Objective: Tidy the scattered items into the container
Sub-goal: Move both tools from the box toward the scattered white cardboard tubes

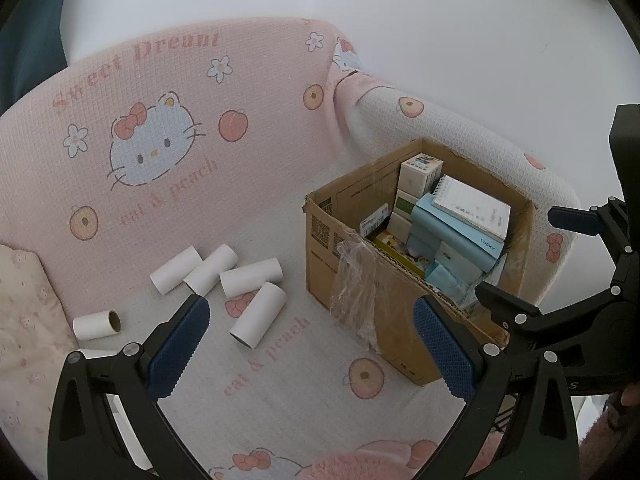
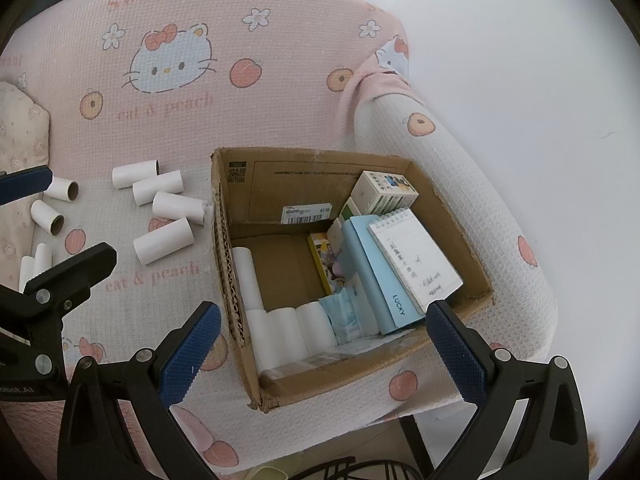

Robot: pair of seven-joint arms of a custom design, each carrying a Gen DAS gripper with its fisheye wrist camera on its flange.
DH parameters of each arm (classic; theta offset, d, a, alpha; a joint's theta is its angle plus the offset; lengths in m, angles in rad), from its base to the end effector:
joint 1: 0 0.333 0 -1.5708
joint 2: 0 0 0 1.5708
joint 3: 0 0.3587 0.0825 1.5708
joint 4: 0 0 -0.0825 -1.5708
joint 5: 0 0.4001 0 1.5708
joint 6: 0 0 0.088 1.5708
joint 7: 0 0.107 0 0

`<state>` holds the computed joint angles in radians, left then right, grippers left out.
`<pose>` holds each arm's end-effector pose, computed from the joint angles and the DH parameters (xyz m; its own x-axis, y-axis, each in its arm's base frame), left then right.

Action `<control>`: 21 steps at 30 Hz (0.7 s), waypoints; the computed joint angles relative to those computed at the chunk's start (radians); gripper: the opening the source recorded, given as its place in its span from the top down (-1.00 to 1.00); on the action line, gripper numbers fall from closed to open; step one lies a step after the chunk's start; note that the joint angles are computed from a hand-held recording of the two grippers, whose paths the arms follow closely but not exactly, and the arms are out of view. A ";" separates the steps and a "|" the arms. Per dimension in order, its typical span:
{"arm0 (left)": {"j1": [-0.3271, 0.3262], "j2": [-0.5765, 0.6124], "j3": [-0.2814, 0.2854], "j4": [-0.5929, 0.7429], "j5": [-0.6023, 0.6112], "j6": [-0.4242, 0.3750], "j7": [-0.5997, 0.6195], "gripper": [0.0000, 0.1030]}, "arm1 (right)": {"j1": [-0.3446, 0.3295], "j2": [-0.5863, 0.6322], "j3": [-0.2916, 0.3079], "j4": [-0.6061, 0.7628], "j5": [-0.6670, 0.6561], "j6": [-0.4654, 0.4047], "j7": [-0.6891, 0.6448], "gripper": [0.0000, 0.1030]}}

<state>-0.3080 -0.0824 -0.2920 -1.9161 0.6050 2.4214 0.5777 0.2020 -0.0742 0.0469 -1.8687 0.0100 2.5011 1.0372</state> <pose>0.4882 -0.3389 0.6314 0.0295 -0.9989 0.0354 -0.7115 -0.0458 -0.7012 0.5818 0.1489 0.6642 0.5858 -0.7425 0.3248 -0.5118 -0.6497 -0.5621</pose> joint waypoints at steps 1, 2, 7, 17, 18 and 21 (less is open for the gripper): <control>0.000 -0.001 0.000 -0.003 0.002 0.003 -0.004 -0.99 | 0.000 -0.002 0.000 -0.004 -0.002 0.004 0.001 -0.99; 0.000 -0.002 0.001 -0.005 -0.001 0.005 -0.003 -0.99 | 0.000 -0.004 0.000 -0.007 -0.003 0.007 0.001 -0.99; 0.004 -0.009 0.008 -0.024 -0.030 0.031 0.006 -0.99 | 0.000 -0.009 0.005 -0.018 -0.021 0.019 0.013 -0.99; 0.031 -0.037 0.020 -0.082 -0.053 0.099 0.001 -0.99 | 0.024 -0.006 0.012 -0.014 0.021 0.001 -0.042 -0.99; 0.035 -0.043 0.023 -0.094 -0.058 0.112 0.000 -0.99 | 0.029 -0.006 0.013 -0.016 0.034 0.002 -0.057 -0.99; 0.048 -0.056 0.025 -0.122 -0.061 0.136 -0.006 -0.99 | 0.042 -0.008 0.023 -0.026 0.038 0.010 -0.078 -0.99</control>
<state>-0.2602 -0.1382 -0.2671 -2.0380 0.5442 2.5570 0.5718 0.2435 -0.0817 0.0697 -1.8944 0.0476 2.5114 0.9596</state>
